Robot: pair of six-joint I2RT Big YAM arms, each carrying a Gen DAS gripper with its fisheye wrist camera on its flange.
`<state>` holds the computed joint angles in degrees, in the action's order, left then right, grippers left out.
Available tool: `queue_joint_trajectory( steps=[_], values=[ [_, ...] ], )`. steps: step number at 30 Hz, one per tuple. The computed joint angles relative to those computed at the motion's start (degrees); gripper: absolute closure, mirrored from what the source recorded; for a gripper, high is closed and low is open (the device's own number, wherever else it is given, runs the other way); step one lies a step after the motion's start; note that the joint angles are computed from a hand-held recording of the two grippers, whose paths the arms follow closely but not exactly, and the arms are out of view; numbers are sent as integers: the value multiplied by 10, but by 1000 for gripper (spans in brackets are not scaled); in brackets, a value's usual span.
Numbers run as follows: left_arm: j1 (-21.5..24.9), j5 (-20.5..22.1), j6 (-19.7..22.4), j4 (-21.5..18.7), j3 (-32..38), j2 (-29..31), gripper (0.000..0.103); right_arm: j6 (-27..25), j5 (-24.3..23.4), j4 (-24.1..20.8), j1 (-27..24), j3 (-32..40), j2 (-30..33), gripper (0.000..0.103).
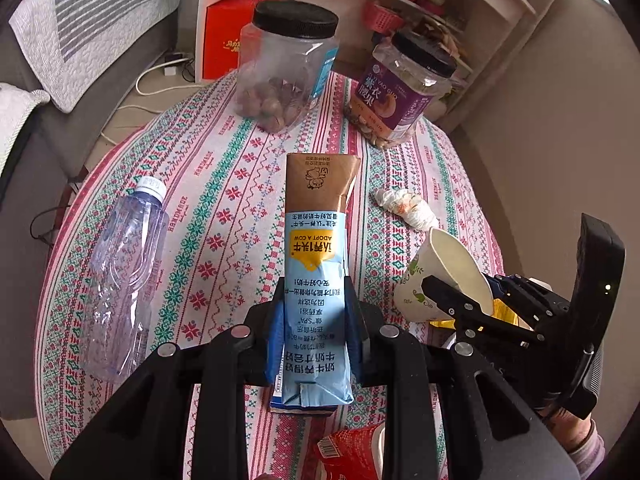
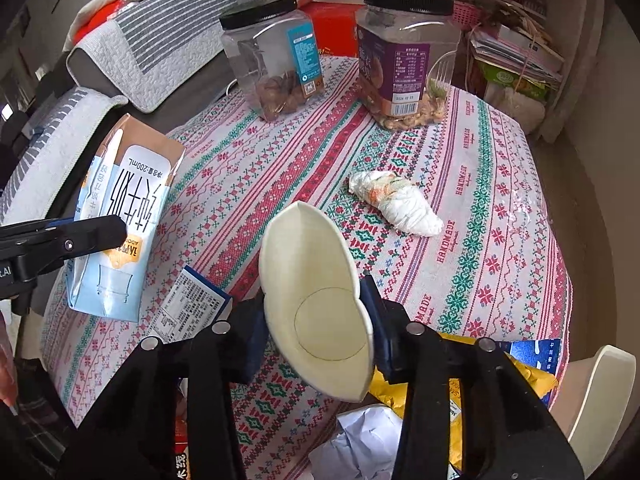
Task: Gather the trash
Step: 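Lift the milk carton with the left tool while the right tool carries the paper cup to the bin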
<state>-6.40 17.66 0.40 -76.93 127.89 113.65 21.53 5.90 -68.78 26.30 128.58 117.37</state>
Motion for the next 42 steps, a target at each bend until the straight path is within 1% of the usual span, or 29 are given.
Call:
queue_joint_trajectory(
  steps=[8,14,21,28,36,42],
  values=[
    [-9,-26,-17,93,-66,-53,77,11,17,75,4,-49,-52,63],
    [-22,-36,-25,139,-102,-83,77,11,36,107,6,-87,-86,63],
    [-40,-35,-31,160,-120,-101,77,25,38,136,-2,-142,-132,63],
    [-65,-35,-35,179,-143,-121,77,33,67,162,-13,-205,-189,62],
    [-99,-36,-31,197,-170,-139,77,49,101,177,-32,-285,-261,61],
    [-127,-38,-22,210,-194,-155,77,61,127,170,-52,-340,-310,60]
  ],
)
